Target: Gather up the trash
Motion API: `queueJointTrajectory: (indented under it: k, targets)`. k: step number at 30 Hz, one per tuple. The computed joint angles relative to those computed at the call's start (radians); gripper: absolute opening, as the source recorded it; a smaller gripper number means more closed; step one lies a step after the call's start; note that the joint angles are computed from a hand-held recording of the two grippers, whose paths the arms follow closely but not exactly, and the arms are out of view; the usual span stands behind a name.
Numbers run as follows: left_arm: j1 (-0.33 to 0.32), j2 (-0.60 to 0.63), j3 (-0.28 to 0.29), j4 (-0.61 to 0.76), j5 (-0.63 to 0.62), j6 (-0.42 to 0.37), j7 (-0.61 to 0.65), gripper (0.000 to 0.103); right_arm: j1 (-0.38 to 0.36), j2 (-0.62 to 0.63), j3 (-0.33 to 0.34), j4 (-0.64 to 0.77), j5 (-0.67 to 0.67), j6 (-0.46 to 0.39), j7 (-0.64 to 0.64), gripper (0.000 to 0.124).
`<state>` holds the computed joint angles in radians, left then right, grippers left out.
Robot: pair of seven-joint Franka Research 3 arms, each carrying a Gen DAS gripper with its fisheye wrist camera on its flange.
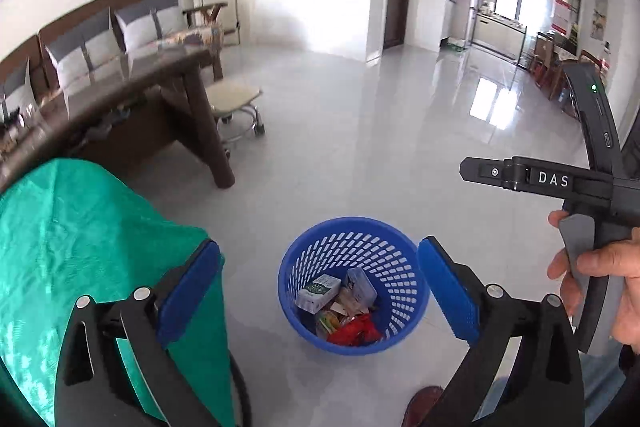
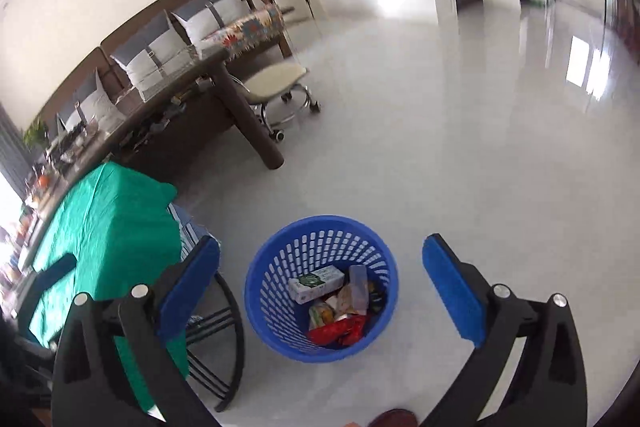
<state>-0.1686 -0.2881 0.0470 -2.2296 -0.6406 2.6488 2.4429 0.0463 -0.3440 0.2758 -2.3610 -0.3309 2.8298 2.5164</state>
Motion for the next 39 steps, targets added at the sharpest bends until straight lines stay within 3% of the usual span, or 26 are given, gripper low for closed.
queueJointTrajectory:
  k: [3, 7, 11, 15, 20, 26, 31, 39]
  targets:
    - [-0.011, -0.119, 0.026, -0.07, -0.01, -0.039, 0.025, 0.098, -0.072, -0.149, 0.126, -0.043, -0.133, -0.116, 0.13, 0.098]
    - [-0.006, -0.22, 0.031, -0.116, 0.06, -0.061, -0.037, 0.098, -0.099, -0.308, 0.202, -0.094, -0.202, -0.179, 0.247, 0.098]
    - [-0.028, -0.306, 0.061, -0.148, 0.117, -0.062, -0.091, 0.098, -0.034, -0.33, 0.176, -0.077, -0.115, -0.273, 0.232, 0.098]
    - [-0.075, -0.356, 0.123, -0.167, 0.104, -0.07, -0.11, 0.098, 0.026, -0.309, 0.141, -0.071, -0.05, -0.269, 0.192, 0.098]
    - [0.006, -0.368, 0.073, -0.15, 0.261, -0.153, -0.232, 0.098, 0.061, -0.298, 0.169, -0.035, -0.034, -0.341, 0.17, 0.098]
    - [0.017, -0.355, 0.093, -0.122, 0.327, -0.253, -0.272, 0.098, 0.128, -0.276, 0.137, -0.013, 0.036, -0.444, 0.152, 0.098]
    - [0.036, -0.34, 0.075, -0.121, 0.37, -0.263, -0.286, 0.098, 0.18, -0.245, 0.113, 0.015, 0.074, -0.51, 0.121, 0.098]
    - [0.039, -0.324, 0.06, -0.123, 0.405, -0.261, -0.303, 0.098, 0.209, -0.227, 0.111, 0.037, 0.064, -0.55, 0.121, 0.098]
